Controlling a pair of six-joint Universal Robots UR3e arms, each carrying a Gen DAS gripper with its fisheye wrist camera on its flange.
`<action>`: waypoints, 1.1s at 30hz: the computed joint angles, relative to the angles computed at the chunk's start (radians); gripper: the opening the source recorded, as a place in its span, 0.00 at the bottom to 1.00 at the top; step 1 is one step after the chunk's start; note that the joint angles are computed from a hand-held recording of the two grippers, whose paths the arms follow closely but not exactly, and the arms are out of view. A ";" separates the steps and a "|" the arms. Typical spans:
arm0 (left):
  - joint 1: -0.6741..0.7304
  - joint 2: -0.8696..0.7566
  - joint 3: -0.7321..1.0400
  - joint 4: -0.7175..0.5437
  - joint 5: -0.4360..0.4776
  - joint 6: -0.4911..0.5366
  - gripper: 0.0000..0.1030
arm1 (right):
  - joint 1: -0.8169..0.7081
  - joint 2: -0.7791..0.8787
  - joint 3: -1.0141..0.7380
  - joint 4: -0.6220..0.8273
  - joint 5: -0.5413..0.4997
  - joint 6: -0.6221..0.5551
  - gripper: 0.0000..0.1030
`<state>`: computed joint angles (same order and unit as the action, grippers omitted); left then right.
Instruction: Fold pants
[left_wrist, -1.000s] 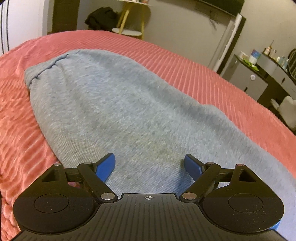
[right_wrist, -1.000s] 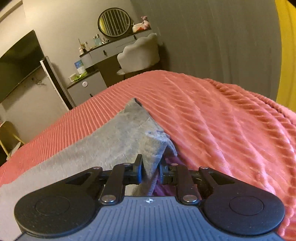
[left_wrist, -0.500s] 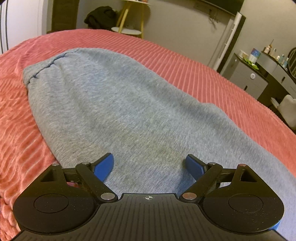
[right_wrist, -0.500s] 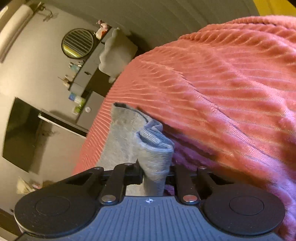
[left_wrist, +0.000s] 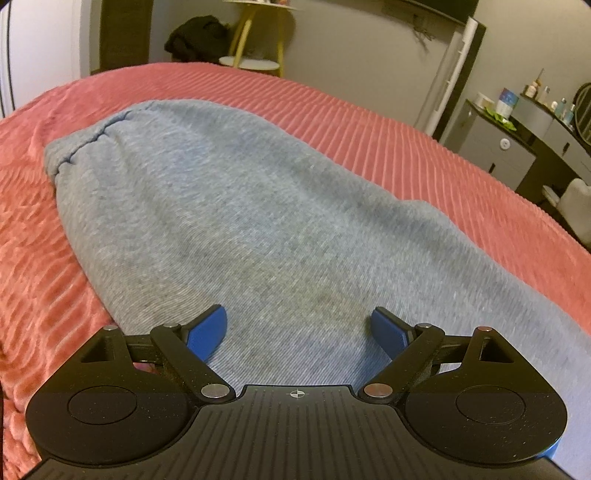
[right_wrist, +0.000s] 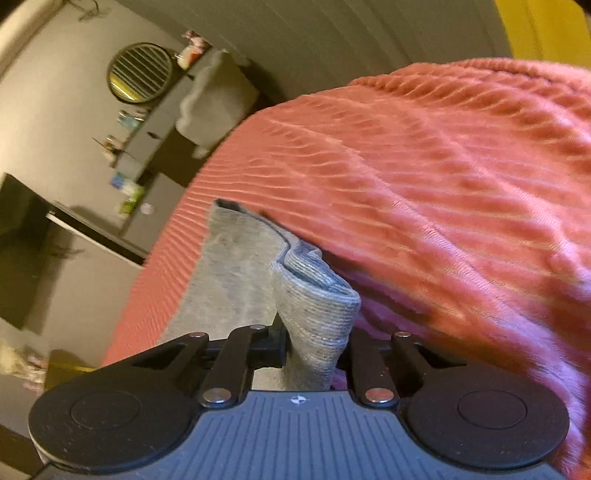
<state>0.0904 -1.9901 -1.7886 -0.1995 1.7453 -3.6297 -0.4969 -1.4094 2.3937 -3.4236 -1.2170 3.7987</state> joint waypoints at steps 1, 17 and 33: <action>0.001 0.002 -0.004 0.004 -0.002 0.001 0.88 | 0.037 -0.013 -0.037 0.060 -0.055 -0.005 0.12; 0.036 0.057 -0.103 0.110 -0.083 -0.019 0.88 | 0.761 0.408 -1.052 0.482 -0.230 -0.517 0.12; 0.041 0.078 -0.122 0.154 -0.257 0.096 0.88 | 0.516 0.381 -0.697 0.324 0.273 -0.160 0.74</action>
<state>0.1313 -1.9122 -1.9103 -0.0459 1.4884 -3.5337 0.0186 -1.0285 1.6972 -3.0992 -0.9436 3.6388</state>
